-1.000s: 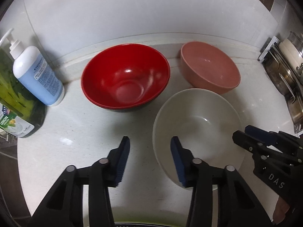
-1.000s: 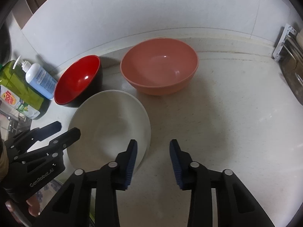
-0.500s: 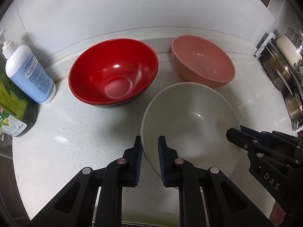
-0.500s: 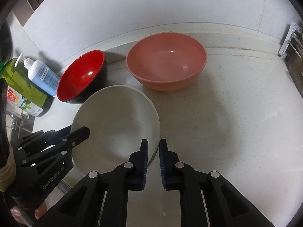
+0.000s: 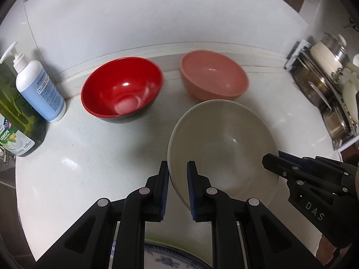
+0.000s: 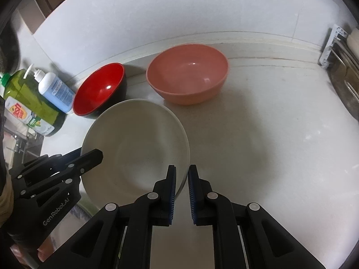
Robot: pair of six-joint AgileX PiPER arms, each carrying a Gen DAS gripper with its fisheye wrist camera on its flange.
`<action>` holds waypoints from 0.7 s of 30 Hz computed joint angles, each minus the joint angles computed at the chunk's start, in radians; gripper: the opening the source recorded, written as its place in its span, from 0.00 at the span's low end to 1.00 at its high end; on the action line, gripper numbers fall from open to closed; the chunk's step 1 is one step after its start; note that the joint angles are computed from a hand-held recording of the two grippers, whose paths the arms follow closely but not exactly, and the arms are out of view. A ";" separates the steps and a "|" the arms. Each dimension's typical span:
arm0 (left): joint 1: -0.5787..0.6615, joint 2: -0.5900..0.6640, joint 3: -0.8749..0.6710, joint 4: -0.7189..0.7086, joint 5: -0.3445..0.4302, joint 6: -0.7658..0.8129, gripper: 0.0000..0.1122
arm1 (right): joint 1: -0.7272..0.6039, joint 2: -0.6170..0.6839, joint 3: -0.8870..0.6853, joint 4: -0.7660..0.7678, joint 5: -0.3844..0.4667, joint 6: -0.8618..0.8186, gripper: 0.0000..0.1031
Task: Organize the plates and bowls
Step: 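Lift the cream bowl and carry it toward the plate stack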
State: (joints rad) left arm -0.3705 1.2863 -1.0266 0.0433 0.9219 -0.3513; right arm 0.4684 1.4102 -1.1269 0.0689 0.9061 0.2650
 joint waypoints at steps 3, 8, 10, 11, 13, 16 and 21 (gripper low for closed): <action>-0.052 -0.027 0.005 0.012 0.016 -0.049 0.15 | -0.002 -0.048 0.025 -0.010 0.020 0.017 0.12; -0.145 -0.072 0.012 0.038 0.055 -0.129 0.15 | -0.005 -0.149 0.084 -0.038 0.051 0.041 0.12; -0.188 -0.087 0.014 0.047 0.070 -0.164 0.15 | -0.016 -0.194 0.109 -0.042 0.070 0.038 0.12; -0.208 -0.098 0.020 0.052 0.076 -0.182 0.15 | -0.021 -0.210 0.118 -0.043 0.075 0.039 0.12; -0.259 -0.110 0.022 0.069 0.089 -0.229 0.15 | -0.031 -0.246 0.138 -0.047 0.091 0.038 0.12; -0.338 -0.119 0.026 0.098 0.105 -0.298 0.15 | -0.047 -0.298 0.166 -0.054 0.115 0.041 0.12; -0.449 -0.117 0.033 0.129 0.120 -0.394 0.15 | -0.089 -0.377 0.216 -0.044 0.149 0.020 0.12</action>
